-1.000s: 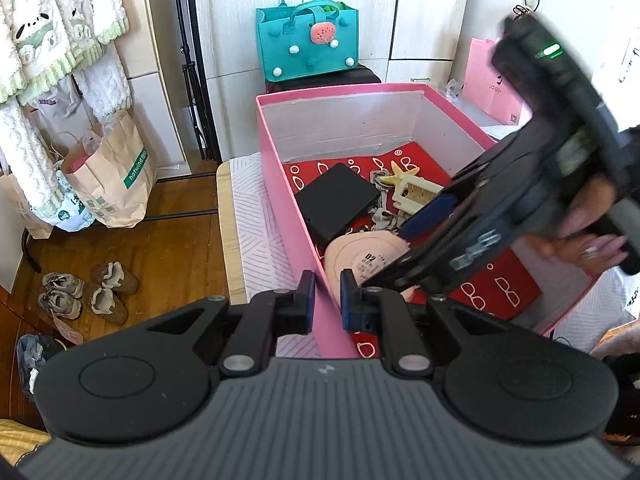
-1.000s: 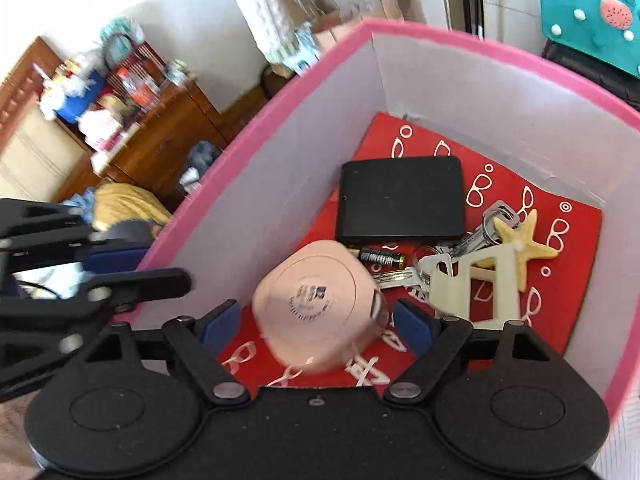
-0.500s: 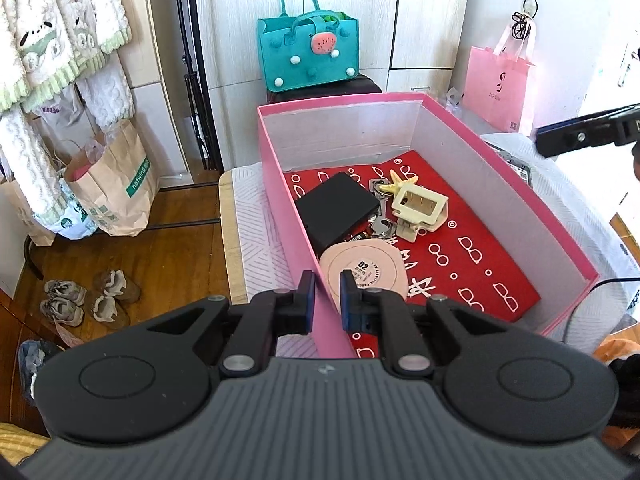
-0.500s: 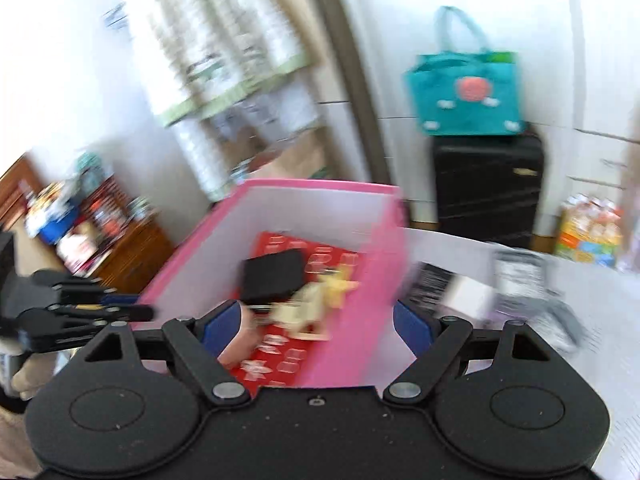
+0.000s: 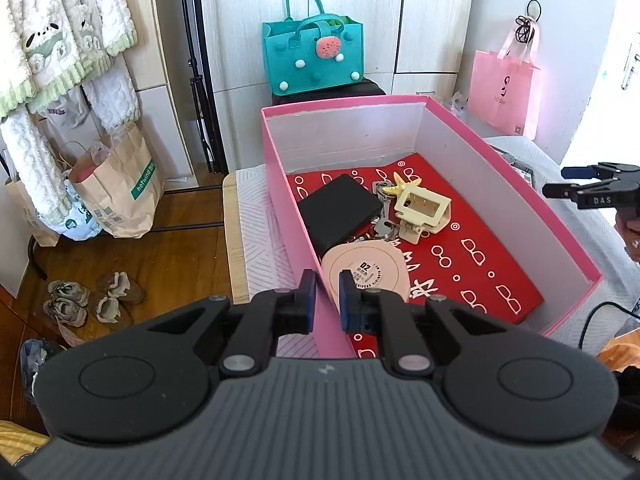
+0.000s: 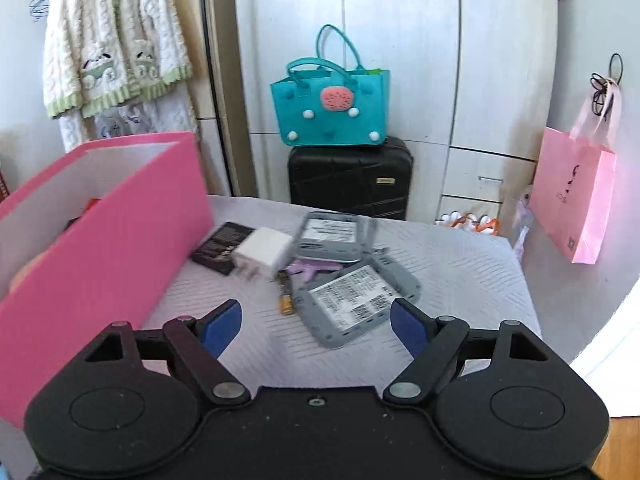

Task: Organize rigid objects
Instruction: 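Grasp the grey phone battery with the right gripper and release it in the box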

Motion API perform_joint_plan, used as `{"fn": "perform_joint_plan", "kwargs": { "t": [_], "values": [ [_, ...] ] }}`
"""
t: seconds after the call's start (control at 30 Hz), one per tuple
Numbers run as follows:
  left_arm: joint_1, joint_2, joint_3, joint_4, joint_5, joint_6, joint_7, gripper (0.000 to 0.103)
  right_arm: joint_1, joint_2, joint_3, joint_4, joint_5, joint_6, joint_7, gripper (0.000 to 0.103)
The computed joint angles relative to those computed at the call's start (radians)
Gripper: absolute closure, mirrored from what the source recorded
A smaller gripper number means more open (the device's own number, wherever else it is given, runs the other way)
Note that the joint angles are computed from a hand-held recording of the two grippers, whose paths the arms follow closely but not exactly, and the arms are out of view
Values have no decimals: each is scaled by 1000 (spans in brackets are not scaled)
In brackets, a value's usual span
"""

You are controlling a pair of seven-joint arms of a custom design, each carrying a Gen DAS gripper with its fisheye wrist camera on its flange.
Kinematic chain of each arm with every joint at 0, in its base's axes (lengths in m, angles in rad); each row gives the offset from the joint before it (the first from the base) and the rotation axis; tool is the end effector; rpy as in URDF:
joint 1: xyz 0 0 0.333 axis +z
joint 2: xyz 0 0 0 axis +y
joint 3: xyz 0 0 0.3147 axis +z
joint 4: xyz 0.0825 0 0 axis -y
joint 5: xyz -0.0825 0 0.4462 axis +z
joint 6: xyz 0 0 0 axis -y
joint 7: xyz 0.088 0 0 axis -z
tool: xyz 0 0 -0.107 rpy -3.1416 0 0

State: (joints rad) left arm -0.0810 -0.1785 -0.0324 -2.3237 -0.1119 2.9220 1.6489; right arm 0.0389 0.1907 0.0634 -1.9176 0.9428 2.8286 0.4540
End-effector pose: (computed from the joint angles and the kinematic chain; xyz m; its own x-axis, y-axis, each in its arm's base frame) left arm 0.5793 -0.0594 0.4692 -0.1075 -0.9936 0.0334 -0.7110 0.0533 -0.7012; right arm 0.6929 0.0279 0.4282 0.4075 -0.9128 -0.0263 -0.5921 -0.2422 -0.7686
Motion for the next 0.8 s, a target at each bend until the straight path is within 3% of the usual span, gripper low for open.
{"fn": "perform_joint_plan", "kwargs": {
  "t": [0.17, 0.27, 0.37, 0.43, 0.5, 0.6, 0.8],
  "values": [
    [1, 1, -1, 2, 0, 1, -5, 92, -33, 67, 17, 103, 54, -107, -35, 18],
    [4, -1, -2, 2, 4, -2, -11, 92, -33, 134, 16, 206, 25, -182, 21, 20],
    [9, -1, -6, 4, 20, -9, -18, 92, -9, 232, -3, 343, -107, -221, 147, 28],
    [11, 0, -8, 7, 28, -12, -24, 92, 20, 316, -33, 459, -235, -256, 294, 42],
    [10, 0, -8, 8, 27, -14, -23, 92, 51, 394, -69, 572, -359, -305, 430, 42],
    [9, 0, -7, 8, 27, -14, -23, 92, 53, 483, -73, 704, -453, -394, 538, 40],
    [10, 2, -10, 4, 34, -3, -30, 92, 53, 507, -50, 735, -578, -413, 609, 36]
  ]
}}
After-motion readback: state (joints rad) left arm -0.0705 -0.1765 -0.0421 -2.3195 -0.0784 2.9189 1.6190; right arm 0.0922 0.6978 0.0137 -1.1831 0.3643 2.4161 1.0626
